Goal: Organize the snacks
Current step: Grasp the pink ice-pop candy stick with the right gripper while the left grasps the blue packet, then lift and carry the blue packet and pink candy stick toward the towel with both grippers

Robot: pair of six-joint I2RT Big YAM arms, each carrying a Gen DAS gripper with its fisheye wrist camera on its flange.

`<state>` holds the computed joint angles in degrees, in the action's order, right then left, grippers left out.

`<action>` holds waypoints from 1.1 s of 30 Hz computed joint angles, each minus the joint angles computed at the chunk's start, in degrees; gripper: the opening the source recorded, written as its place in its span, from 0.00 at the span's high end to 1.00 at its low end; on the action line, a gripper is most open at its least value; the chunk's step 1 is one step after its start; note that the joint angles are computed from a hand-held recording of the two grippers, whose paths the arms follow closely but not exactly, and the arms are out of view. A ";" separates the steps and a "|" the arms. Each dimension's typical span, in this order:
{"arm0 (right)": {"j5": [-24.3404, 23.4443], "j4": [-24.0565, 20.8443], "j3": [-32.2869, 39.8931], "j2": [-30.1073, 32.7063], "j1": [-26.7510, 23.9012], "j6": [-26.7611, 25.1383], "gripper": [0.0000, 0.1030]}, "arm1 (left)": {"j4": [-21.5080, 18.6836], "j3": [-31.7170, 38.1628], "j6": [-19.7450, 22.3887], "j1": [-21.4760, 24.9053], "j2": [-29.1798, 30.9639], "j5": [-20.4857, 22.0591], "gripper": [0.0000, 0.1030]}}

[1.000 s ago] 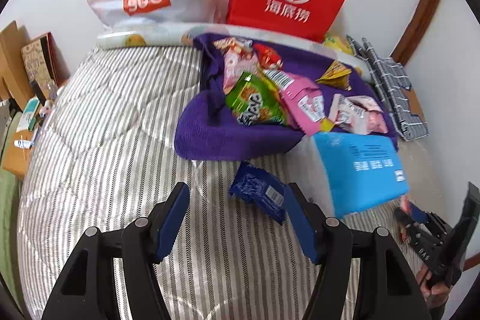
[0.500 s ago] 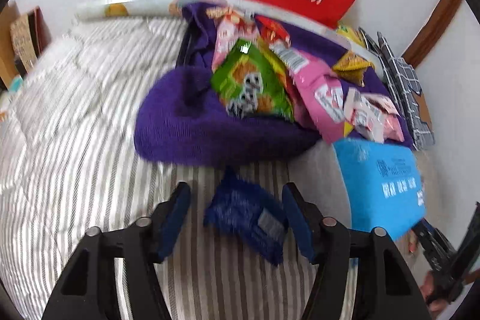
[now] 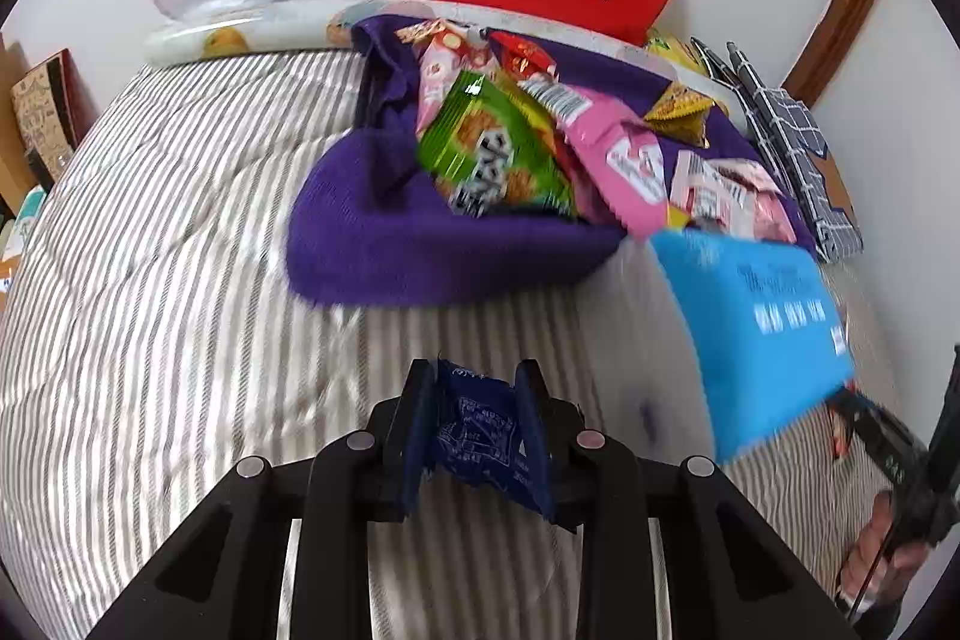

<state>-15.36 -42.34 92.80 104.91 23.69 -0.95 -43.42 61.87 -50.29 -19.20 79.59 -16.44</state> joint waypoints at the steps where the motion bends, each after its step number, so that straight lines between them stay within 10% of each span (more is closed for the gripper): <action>1: -0.10 0.02 -0.04 -0.02 -0.05 0.02 0.78 | 0.41 -1.05 -0.32 -0.36 -0.99 0.49 0.74; 12: 0.56 0.13 -0.28 -0.23 0.13 -0.23 0.77 | 1.83 -3.43 1.14 -5.14 -2.55 -0.24 0.42; 24: 0.46 0.86 -1.49 -1.14 0.26 -0.99 0.73 | -2.15 0.13 4.20 -9.82 2.12 -12.56 0.56; 33: -0.28 0.82 -1.67 -1.37 0.62 -2.39 0.40 | -1.27 0.14 4.14 -9.92 2.39 -12.84 0.61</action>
<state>-15.64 -41.52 91.12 103.55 24.30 -3.35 -44.69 62.01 -46.14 -29.12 81.98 -29.28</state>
